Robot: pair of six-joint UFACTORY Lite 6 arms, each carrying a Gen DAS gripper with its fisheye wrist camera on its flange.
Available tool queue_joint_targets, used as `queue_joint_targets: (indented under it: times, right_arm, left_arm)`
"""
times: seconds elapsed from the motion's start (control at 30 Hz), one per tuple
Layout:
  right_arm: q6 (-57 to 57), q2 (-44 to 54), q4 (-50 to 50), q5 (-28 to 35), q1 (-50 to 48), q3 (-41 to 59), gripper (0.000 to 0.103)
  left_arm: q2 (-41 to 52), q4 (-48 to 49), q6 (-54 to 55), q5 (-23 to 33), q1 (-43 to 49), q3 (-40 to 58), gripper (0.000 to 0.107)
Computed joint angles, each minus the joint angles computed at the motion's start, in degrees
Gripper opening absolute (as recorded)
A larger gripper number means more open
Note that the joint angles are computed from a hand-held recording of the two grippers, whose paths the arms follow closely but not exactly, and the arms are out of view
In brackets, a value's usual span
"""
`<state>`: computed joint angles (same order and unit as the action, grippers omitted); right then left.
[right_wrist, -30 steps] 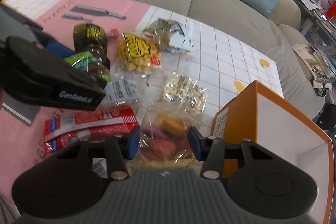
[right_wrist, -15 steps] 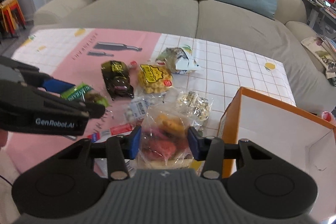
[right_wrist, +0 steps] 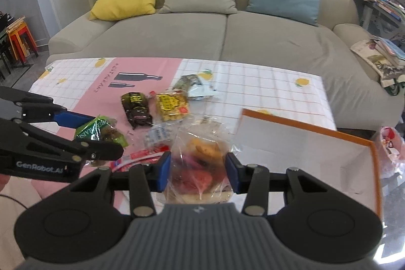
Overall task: Organize snacks
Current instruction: 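Carry both packs into the orange box and open both tools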
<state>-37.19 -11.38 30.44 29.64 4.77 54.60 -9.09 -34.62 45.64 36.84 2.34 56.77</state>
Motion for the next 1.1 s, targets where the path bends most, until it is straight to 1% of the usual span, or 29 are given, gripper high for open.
queue_joint_targets:
  times: [0.13, 0.27, 0.37, 0.43, 0.47, 0.63, 0.77, 0.87, 1.1]
  right_arm:
    - [-6.9, -1.4, 1.6, 5.0, -8.3, 0.8, 0.044]
    - [-14.0, 0.2, 3.2, 7.5, -16.3, 2.1, 0.044]
    - [-19.2, 2.7, 4.9, 7.4, -21.1, 2.7, 0.044]
    - [-21.4, 5.2, 5.0, 6.4, -23.3, 3.4, 0.044]
    - [-22.4, 6.8, 5.1, 5.9, -24.1, 3.9, 0.044]
    - [-25.7, 14.5, 6.2, 4.3, -26.4, 6.3, 0.044]
    - [-30.9, 19.5, 11.2, 4.3, -27.5, 8.4, 0.044]
    - [-33.1, 22.3, 13.5, 3.6, -27.3, 9.5, 0.043]
    - [-31.0, 29.9, 13.3, 3.7, -25.1, 15.2, 0.043]
  left_arm:
    - [2.5, 2.1, -4.3, -0.9, -8.6, 3.1, 0.066]
    - [7.3, 5.6, -8.4, -3.8, -16.6, 6.1, 0.066]
    - [12.0, 7.6, -9.1, -5.4, -21.3, 9.1, 0.066]
    - [16.5, 9.5, -10.2, -5.8, -23.7, 12.2, 0.066]
    - [17.4, 10.3, -10.7, -5.5, -24.5, 12.9, 0.066]
    - [27.0, 14.0, -11.2, -4.3, -27.5, 19.3, 0.066]
    - [32.7, 15.4, -10.5, -2.8, -27.9, 23.1, 0.066]
    - [36.8, 16.8, -10.9, -2.6, -28.2, 26.0, 0.066]
    - [42.6, 23.0, -13.3, -2.4, -29.1, 30.5, 0.066]
